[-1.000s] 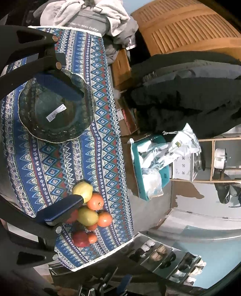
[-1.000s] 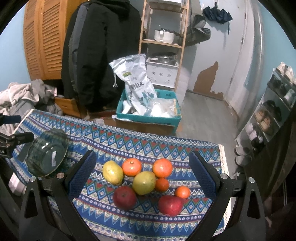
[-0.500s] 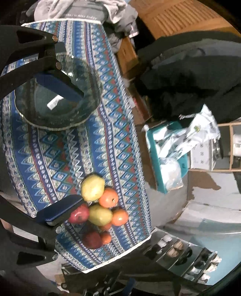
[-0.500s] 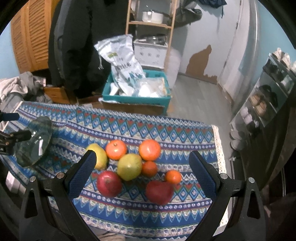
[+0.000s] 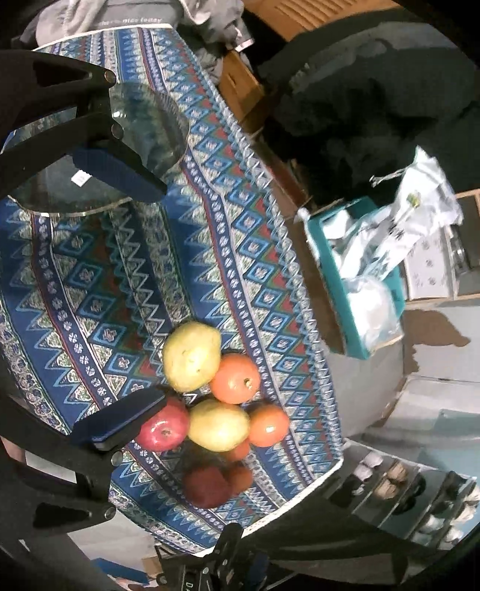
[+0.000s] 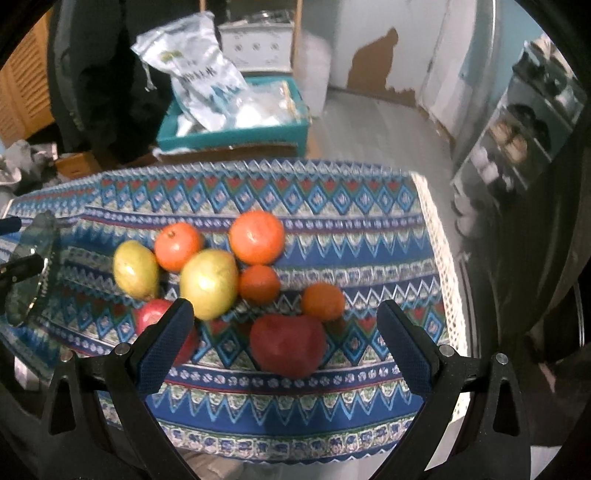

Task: Organize fruits
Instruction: 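Move the left tool toward the yellow pear while the right tool approaches the large red apple, then close the left tool on the yellow pear while the right tool grasps the red apple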

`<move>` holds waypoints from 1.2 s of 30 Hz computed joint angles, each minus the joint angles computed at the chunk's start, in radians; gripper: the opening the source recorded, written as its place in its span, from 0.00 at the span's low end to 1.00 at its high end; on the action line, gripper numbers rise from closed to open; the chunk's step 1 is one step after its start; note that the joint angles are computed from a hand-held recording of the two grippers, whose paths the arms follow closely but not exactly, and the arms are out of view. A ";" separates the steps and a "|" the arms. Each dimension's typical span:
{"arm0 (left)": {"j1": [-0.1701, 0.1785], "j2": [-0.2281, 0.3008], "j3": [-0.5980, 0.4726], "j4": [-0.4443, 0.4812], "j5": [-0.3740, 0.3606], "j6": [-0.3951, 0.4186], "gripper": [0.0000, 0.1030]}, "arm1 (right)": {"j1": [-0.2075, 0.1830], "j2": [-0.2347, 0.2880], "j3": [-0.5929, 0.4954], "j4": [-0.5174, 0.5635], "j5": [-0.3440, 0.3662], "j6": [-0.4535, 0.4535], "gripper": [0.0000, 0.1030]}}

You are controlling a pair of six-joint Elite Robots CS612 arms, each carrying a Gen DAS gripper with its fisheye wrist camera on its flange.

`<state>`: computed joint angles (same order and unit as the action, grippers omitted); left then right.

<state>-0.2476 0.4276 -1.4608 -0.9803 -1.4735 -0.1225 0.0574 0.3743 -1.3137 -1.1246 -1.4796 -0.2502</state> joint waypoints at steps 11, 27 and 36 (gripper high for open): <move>0.002 0.009 0.065 -0.054 -0.032 -0.015 0.99 | -0.007 0.008 0.051 0.067 -0.033 0.037 0.95; 0.004 0.000 0.168 -0.034 -0.134 -0.043 0.99 | -0.015 0.026 0.092 0.132 0.014 0.077 0.91; -0.012 -0.003 0.219 -0.027 -0.128 -0.002 0.99 | -0.012 0.041 0.103 0.125 0.024 0.094 0.74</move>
<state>-0.2598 0.4247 -1.2418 -1.0076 -1.6012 -0.1249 0.0458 0.4151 -1.2111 -0.9994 -1.4556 -0.1566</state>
